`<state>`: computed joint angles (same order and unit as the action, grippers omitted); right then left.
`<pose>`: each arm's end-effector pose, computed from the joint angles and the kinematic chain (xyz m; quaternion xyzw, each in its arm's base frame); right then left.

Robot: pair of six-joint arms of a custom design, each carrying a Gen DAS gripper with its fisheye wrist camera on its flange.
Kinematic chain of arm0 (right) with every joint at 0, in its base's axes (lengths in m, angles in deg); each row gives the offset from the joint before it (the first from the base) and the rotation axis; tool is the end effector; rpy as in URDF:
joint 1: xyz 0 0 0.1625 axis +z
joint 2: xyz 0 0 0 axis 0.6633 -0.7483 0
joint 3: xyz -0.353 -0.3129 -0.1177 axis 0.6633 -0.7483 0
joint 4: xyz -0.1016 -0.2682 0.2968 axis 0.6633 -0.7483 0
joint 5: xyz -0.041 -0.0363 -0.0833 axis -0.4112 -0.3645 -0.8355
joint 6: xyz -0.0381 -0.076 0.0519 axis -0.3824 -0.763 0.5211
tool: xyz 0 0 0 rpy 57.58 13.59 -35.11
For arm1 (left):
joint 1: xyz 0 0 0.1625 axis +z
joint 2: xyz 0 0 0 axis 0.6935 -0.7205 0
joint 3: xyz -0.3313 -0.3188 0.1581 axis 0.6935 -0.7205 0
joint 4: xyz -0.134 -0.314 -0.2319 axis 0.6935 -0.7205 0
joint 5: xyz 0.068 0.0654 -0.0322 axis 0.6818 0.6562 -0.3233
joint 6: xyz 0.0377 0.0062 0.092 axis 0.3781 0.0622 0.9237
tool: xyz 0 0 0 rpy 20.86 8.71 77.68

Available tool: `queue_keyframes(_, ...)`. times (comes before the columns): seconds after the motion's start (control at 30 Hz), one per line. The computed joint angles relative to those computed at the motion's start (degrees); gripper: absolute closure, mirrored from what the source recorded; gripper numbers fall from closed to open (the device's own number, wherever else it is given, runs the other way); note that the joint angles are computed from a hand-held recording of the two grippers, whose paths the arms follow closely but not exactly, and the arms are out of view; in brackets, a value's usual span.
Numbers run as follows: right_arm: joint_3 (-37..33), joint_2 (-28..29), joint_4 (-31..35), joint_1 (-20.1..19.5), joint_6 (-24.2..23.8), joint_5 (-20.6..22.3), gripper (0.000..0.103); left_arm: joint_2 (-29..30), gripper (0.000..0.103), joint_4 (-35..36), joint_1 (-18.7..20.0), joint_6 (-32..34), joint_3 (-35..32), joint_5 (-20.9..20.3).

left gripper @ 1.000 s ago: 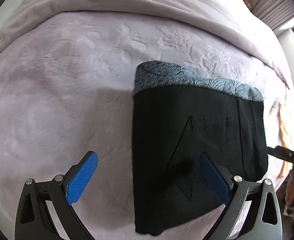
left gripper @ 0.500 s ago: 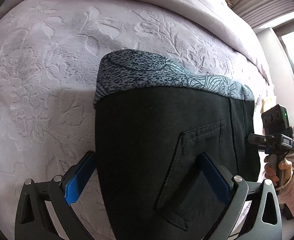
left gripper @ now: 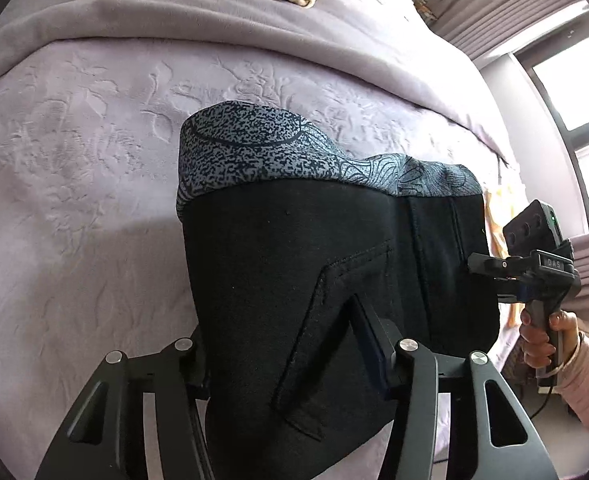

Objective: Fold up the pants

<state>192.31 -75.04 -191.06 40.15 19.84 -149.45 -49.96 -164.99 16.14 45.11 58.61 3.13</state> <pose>0.0793 -0.5238 0.1624 0.1887 0.9652 -0.1411 0.1131 -0.1318 -0.5495 0.2357 0.1718 0.9748 -0.0084 0.1422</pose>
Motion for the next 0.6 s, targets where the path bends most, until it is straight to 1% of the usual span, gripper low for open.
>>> queue_keyframes(0.13,1.54,-1.28,0.15,1.40,1.23,0.48,0.055,-2.68,0.047,2.46,-1.12,-1.85,0.85,-0.47)
queue_keyframes(0.27,4.63,-1.64,-3.09,2.17,3.90,2.27,0.054,-5.96,0.047,4.96,-1.85,-2.77,2.43,0.12)
queue_keyframes(0.33,6.35,-1.51,-4.77,2.67,4.66,1.95,0.055,-7.91,0.047,6.73,-1.04,-2.31,3.44,0.63)
queue_keyframes(0.43,8.51,-0.22,-7.70,2.77,5.98,0.60,0.055,-7.08,0.046,6.92,-0.34,-3.18,4.71,2.14)
queue_keyframes(0.47,9.20,0.10,-8.28,2.76,6.54,-0.31,0.055,-6.58,0.044,7.37,-0.05,-3.78,5.14,3.21)
queue_keyframes(0.5,9.43,0.56,-8.27,2.91,7.10,-1.73,0.055,-6.29,0.035,7.21,0.02,-4.27,5.53,4.27)
queue_keyframes(0.53,9.44,1.16,-8.06,3.46,7.73,-4.36,0.055,-6.15,0.031,6.33,-0.41,-4.66,6.36,6.75)
queue_keyframes(0.57,9.41,1.50,-8.08,3.96,8.18,-6.33,0.054,-5.99,0.026,5.99,-0.77,-4.63,6.65,8.17)
queue_keyframes(0.6,9.44,1.67,-8.40,4.32,8.39,-7.53,0.051,-6.19,0.021,6.01,-1.22,-4.74,7.08,8.84)
